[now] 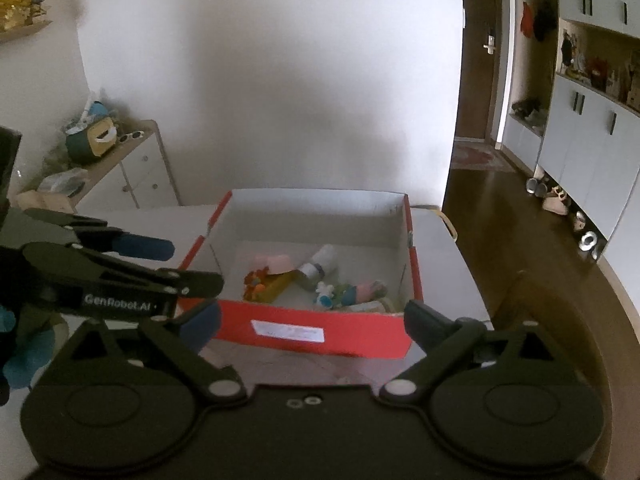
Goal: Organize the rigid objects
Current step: 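Withdraw both tools from the red box toward the remaining items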
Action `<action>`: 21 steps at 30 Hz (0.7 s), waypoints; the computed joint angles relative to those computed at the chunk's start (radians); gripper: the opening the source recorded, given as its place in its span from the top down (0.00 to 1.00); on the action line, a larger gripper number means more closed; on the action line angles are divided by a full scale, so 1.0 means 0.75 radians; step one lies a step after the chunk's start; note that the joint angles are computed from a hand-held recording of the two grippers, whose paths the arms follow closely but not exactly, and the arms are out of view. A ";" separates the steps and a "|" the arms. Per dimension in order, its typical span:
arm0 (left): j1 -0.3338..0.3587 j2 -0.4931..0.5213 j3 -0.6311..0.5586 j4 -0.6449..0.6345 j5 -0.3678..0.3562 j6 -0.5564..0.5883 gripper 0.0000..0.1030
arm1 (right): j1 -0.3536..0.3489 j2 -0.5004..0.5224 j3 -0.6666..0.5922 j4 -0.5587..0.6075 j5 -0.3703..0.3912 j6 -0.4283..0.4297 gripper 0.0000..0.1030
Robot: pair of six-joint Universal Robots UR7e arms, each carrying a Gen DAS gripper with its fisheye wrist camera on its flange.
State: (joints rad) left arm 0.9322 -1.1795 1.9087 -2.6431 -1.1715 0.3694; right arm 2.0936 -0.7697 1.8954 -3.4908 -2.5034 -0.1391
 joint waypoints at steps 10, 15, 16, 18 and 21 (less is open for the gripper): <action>0.008 -0.080 0.108 -0.042 -0.046 0.021 0.26 | 0.052 0.012 0.123 -0.150 -0.012 -0.021 0.03; 0.027 -0.104 0.169 -0.079 -0.053 0.023 0.21 | 0.057 0.020 0.192 -0.176 -0.023 0.023 0.03; 0.036 -0.103 0.175 -0.079 -0.056 0.021 0.21 | 0.057 0.023 0.211 -0.187 -0.024 0.036 0.03; 0.050 -0.106 0.196 -0.086 -0.057 0.007 0.21 | 0.057 0.028 0.239 -0.200 -0.025 0.054 0.03; 0.072 -0.106 0.222 -0.085 -0.056 -0.013 0.21 | 0.053 0.032 0.288 -0.222 -0.018 0.087 0.03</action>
State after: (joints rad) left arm 0.9863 -1.2589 2.0755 -2.7071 -1.2132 0.3594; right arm 2.1334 -0.7454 2.1118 -3.6572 -2.5165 -0.0737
